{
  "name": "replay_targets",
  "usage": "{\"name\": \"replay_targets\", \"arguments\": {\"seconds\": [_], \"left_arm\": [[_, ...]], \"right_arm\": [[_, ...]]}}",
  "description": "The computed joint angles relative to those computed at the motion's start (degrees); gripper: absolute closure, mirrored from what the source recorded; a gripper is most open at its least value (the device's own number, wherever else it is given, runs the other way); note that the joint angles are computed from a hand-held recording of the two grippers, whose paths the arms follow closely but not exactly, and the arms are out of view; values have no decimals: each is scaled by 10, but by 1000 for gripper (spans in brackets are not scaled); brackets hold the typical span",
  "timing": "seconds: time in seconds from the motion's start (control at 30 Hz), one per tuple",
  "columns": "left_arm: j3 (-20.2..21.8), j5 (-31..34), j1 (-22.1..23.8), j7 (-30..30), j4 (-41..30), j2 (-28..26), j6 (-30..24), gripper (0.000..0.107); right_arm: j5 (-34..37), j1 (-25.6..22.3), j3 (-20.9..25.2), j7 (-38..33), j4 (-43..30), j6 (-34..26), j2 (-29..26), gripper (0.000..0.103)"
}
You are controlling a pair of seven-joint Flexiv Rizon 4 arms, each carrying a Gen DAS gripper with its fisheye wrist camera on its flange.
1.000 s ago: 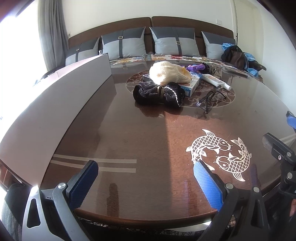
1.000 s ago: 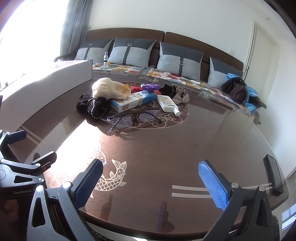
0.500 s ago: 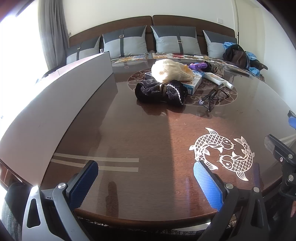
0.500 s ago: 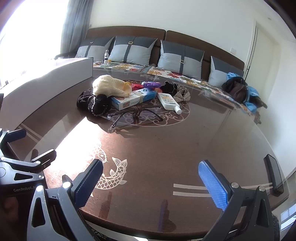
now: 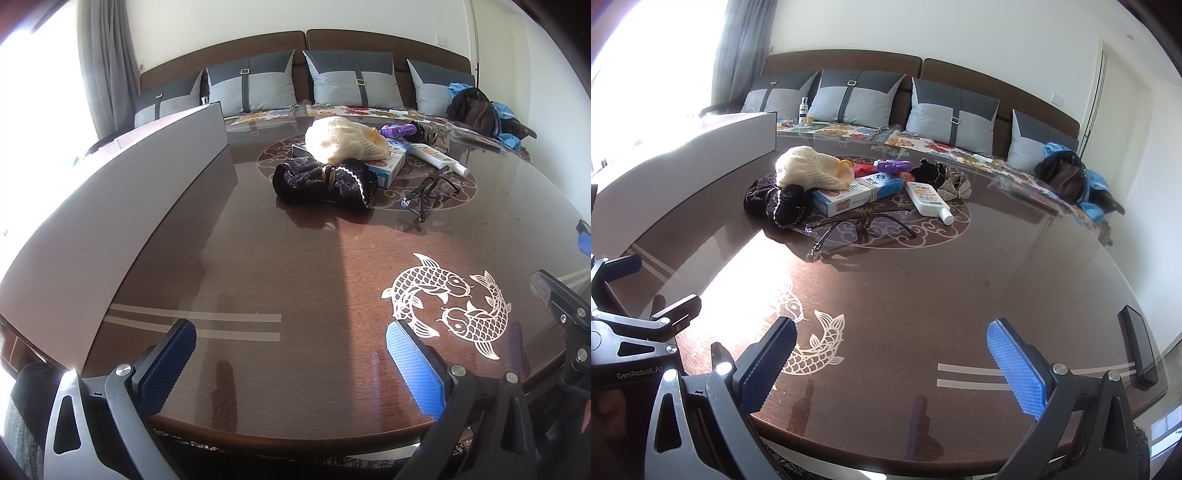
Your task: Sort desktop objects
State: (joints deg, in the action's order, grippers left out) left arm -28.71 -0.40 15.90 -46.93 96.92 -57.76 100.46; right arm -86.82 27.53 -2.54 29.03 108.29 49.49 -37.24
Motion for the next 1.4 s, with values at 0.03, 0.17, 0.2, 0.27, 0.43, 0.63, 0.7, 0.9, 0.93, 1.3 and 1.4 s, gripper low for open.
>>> {"name": "replay_targets", "arguments": {"seconds": [0.03, 0.17, 0.2, 0.27, 0.43, 0.63, 0.7, 0.9, 0.93, 1.3, 1.4], "left_arm": [[1, 0, 0, -1, 0, 0, 0, 4], [5, -2, -4, -2, 0, 2, -1, 4], [6, -2, -4, -2, -1, 1, -1, 4], [6, -2, -5, -3, -1, 2, -1, 4], [6, -3, -5, -3, -1, 2, -1, 4], [8, -3, -5, -4, -2, 1, -1, 4], [8, -3, -6, -4, -2, 0, -1, 4], [9, -2, -6, -5, -1, -1, 1, 4], [10, -2, -6, -5, -2, 0, 0, 4], [10, -2, -6, -6, -2, -1, 0, 4], [12, -2, -8, -7, -2, 0, 1, 4]], "right_arm": [[0, 0, 0, 0, 0, 0, 0, 0], [2, -1, 0, -2, -1, 2, -1, 0], [3, -1, 0, -4, -1, 2, -2, 0], [6, -1, 0, -7, -2, 4, -3, 0], [7, 0, -1, -9, -3, 5, -3, 0], [11, 1, -1, -12, -4, 7, -4, 0], [13, 2, -2, -13, -4, 7, -4, 0], [14, 2, -2, -15, -4, 11, -5, 0], [14, 2, -3, -15, -4, 11, -5, 0], [13, 2, -4, -15, -5, 14, -6, 0], [13, 2, -4, -15, -7, 16, -8, 0]]}}
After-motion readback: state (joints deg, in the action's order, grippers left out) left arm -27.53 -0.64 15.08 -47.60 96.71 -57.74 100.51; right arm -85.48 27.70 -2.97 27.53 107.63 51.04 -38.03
